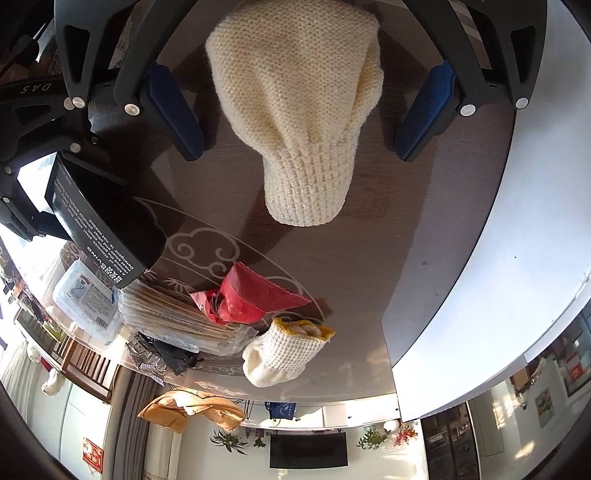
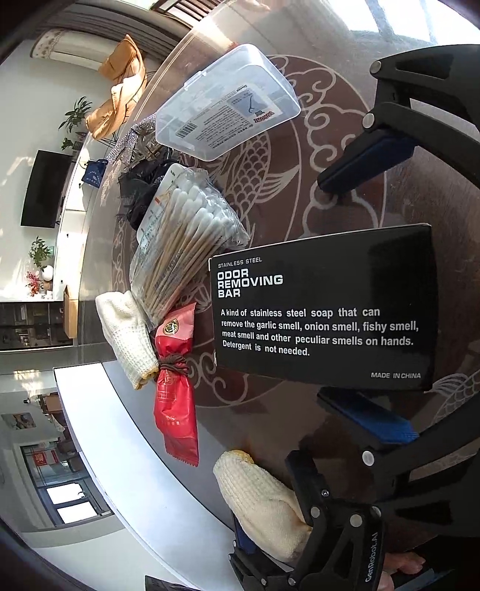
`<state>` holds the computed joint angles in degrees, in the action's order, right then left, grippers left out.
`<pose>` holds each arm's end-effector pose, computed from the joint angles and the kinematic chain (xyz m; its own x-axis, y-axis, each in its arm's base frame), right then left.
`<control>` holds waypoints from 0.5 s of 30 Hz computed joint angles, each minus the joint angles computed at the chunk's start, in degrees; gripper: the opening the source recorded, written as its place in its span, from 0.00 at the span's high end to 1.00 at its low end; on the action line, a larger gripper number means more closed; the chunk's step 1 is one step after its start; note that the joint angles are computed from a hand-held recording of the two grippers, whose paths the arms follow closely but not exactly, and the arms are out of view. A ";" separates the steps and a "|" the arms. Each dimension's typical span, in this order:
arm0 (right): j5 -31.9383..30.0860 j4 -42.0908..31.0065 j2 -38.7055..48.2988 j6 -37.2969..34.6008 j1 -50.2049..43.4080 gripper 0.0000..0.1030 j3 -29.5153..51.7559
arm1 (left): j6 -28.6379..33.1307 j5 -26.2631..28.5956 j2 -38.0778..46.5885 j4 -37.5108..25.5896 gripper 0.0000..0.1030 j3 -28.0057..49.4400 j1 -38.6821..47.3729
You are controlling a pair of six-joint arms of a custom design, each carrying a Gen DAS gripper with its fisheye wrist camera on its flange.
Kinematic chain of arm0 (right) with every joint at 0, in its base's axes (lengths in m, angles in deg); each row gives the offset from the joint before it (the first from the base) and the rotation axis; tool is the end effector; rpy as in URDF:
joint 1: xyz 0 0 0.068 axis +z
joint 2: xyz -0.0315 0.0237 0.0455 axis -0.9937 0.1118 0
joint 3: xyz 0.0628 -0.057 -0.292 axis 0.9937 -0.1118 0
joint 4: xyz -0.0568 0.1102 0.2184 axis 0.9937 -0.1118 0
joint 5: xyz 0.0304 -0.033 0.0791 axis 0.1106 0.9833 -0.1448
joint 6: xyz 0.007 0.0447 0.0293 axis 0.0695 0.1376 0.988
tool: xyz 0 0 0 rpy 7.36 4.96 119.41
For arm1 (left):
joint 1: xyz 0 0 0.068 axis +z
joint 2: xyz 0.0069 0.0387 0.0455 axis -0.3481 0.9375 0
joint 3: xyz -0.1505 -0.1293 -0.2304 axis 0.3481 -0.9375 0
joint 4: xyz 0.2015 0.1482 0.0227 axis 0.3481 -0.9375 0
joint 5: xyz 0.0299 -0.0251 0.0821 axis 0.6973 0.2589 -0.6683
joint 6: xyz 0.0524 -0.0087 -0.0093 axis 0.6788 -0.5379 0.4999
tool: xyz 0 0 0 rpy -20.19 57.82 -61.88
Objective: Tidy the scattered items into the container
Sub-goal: 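Carry the mitt in the left gripper and the black box in the right gripper over the cardboard container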
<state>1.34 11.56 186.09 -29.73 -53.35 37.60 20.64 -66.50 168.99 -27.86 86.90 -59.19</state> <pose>0.1647 0.0928 0.0685 -0.7546 -0.3190 -0.5735 -0.3873 0.9220 -0.0033 0.2135 -0.1573 0.0451 -0.8343 0.0431 -0.5497 0.0524 0.9986 -0.0011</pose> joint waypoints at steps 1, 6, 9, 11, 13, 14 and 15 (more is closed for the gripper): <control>-0.03 0.03 0.04 0.00 -0.07 0.00 0.03 | -0.23 -0.10 -0.05 -0.31 0.00 0.10 -0.02; 0.55 -0.21 0.10 0.46 0.54 0.00 0.30 | -3.36 -1.57 -0.24 -2.56 0.00 0.99 -0.83; 0.55 -0.21 0.10 0.46 0.54 0.00 0.30 | -3.93 -2.26 -0.18 -2.06 0.00 0.65 -1.32; 0.48 -0.44 0.03 0.39 0.52 0.00 0.39 | -3.71 -2.14 -0.19 -2.07 0.00 0.67 -1.27; -0.04 -1.04 -0.96 -0.24 0.19 0.06 0.29 | -1.69 -0.75 -0.51 -1.32 0.00 0.17 -0.59; -0.21 -0.04 -2.04 -0.54 0.18 0.42 -0.50 | -1.23 -1.18 -0.69 -0.49 0.08 -0.23 -0.51; -0.24 -1.20 -3.53 -0.47 0.29 0.43 -0.58 | -1.00 -2.15 -1.30 1.52 0.45 -1.45 -0.83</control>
<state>1.10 10.36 182.56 -30.21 -53.06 37.02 19.65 -68.65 167.69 -26.35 85.45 -60.01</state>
